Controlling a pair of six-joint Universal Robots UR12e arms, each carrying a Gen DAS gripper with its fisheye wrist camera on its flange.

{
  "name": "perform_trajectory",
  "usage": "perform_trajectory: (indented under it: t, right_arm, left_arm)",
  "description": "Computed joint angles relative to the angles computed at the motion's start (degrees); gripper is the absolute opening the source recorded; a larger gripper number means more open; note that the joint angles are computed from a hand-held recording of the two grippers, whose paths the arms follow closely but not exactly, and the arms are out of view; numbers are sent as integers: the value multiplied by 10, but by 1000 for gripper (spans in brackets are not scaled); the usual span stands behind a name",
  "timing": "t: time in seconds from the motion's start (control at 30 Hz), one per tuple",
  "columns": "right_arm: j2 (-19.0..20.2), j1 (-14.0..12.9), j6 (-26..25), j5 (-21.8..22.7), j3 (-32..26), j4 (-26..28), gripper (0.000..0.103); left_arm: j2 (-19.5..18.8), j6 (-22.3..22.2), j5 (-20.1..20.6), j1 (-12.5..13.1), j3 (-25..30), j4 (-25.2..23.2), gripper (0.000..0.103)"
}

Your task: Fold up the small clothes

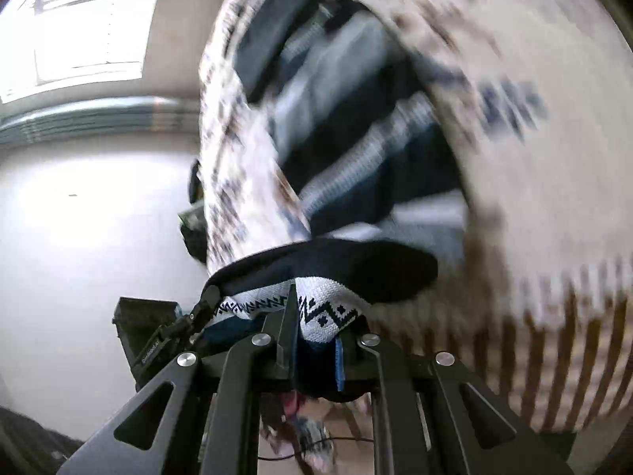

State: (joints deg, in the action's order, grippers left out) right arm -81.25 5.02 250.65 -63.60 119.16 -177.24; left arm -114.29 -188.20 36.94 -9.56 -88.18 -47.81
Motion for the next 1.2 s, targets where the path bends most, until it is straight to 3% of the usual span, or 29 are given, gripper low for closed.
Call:
perform_trajectory:
  t: [0.07, 0.17, 0.33, 0.4, 0.43, 0.5, 0.6, 0.67, 0.77, 0.8, 0.87, 0.93, 1.0, 1.07, 1.13, 1.17, 1.2]
  right_arm:
    - [11, -17, -12, 0, -23, -3, 13]
    - [34, -44, -43, -1, -62, 2, 13]
    - [96, -80, -73, -7, -142, 26, 13]
    - [122, -94, -82, -3, -171, 39, 13]
    - [137, -101, -79, 0, -186, 40, 13]
    - [167, -114, -66, 17, -214, 47, 15]
    - [210, -133, -5, 42, -237, 16, 20]
    - [236, -142, 22, 61, -254, 6, 31]
    - [254, -147, 51, 48, -261, -29, 47]
    - [255, -149, 54, 39, -261, -39, 50]
    - [247, -152, 26, 29, -260, -16, 52]
    - [234, -154, -18, 16, -259, 31, 57]
    - [217, -151, -94, -12, -265, 119, 57]
    - [212, -147, -157, -31, -279, 201, 57]
    - [219, -148, -182, -22, -286, 228, 57]
    - [225, -147, -193, -18, -293, 241, 57]
    - [232, -146, -200, -10, -298, 249, 56]
  left_arm:
    - [-39, -43, -12, -7, 48, 42, 14]
    - [-83, -67, -5, -11, 113, 58, 14]
    - [-178, -129, 0, -19, 249, 48, 14]
    - [-220, -142, -4, -23, 308, 23, 14]
    - [-238, -142, -11, -24, 334, 5, 16]
    - [-282, -185, -9, -28, 393, -7, 21]
    - [-323, -263, -37, -26, 434, 10, 43]
    - [-352, -329, -52, -24, 463, 43, 50]
    - [-370, -391, -45, -20, 481, 95, 51]
    - [-372, -393, -33, -19, 488, 90, 52]
    - [-369, -348, -12, -18, 499, 53, 52]
    - [-354, -231, 46, -24, 509, -37, 52]
    - [-349, -111, 103, -33, 533, -126, 52]
    - [-367, -1, 154, -44, 591, -233, 52]
    - [-381, 60, 197, -54, 624, -282, 50]
    - [-382, 77, 201, -57, 626, -282, 47]
    - [-381, 94, 207, -59, 623, -279, 14]
